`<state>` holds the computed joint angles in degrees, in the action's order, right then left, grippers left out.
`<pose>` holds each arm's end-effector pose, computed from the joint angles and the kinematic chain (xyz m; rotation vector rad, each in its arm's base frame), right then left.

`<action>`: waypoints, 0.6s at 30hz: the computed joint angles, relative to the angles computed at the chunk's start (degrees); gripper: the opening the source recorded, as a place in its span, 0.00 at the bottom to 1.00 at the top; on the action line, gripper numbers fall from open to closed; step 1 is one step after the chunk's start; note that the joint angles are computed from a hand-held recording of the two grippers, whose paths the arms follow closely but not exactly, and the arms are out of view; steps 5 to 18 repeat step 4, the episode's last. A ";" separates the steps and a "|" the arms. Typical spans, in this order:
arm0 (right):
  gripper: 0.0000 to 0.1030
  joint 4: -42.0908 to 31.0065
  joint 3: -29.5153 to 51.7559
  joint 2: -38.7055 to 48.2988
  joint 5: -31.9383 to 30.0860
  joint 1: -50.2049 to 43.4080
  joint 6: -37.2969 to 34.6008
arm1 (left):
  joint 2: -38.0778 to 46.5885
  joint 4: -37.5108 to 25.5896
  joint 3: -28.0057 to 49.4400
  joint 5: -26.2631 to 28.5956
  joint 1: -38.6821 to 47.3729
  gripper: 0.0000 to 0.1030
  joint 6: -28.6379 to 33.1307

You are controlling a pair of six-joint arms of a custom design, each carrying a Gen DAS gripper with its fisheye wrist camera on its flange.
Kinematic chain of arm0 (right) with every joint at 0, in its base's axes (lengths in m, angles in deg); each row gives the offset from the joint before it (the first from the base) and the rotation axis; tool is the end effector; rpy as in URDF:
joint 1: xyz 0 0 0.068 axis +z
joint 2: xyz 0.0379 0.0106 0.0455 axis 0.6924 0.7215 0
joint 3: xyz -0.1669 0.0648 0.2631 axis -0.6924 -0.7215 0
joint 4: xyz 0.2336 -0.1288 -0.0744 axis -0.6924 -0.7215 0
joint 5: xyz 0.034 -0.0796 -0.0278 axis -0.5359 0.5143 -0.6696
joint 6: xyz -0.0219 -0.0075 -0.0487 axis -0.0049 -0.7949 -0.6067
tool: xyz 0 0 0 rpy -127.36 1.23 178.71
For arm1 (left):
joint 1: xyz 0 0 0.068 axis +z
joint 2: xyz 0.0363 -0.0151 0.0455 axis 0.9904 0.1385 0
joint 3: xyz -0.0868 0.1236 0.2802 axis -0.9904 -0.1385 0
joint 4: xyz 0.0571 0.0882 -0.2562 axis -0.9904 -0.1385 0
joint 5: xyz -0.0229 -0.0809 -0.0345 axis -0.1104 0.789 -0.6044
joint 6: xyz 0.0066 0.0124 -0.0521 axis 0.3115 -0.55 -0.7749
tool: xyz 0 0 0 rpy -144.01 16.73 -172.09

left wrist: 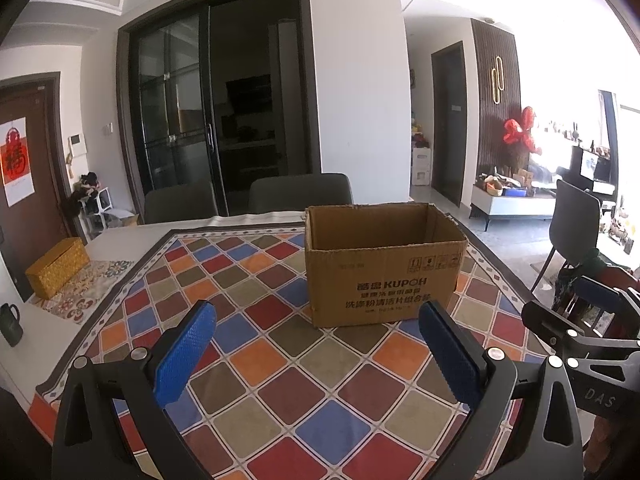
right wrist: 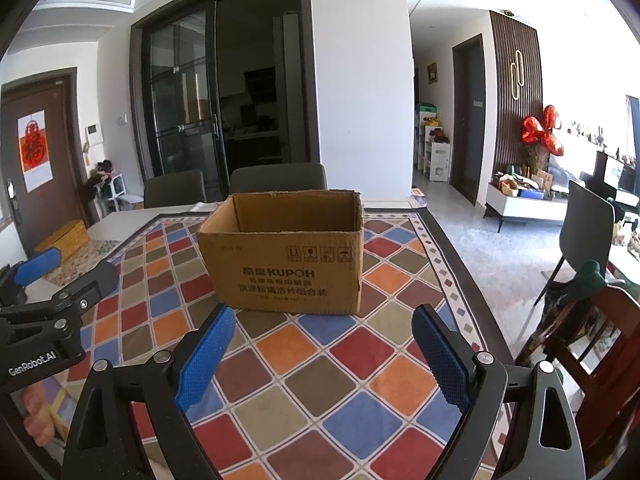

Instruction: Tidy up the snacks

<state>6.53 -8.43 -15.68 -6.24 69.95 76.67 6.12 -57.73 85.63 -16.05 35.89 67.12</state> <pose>0.1349 0.0469 0.2218 0.1872 2.0766 -0.0540 0.1813 -0.1636 0.2275 0.2907 2.0168 -0.0992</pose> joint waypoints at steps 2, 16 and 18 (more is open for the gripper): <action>0.88 -0.05 0.02 0.14 0.07 0.14 0.04 | 0.12 0.10 -0.03 0.15 0.14 1.00 -0.05; 0.88 0.02 0.01 0.11 -0.05 0.09 0.14 | 0.17 0.24 -0.07 0.09 0.14 1.00 0.02; 0.88 0.02 0.01 0.11 -0.05 0.09 0.14 | 0.17 0.24 -0.07 0.09 0.14 1.00 0.02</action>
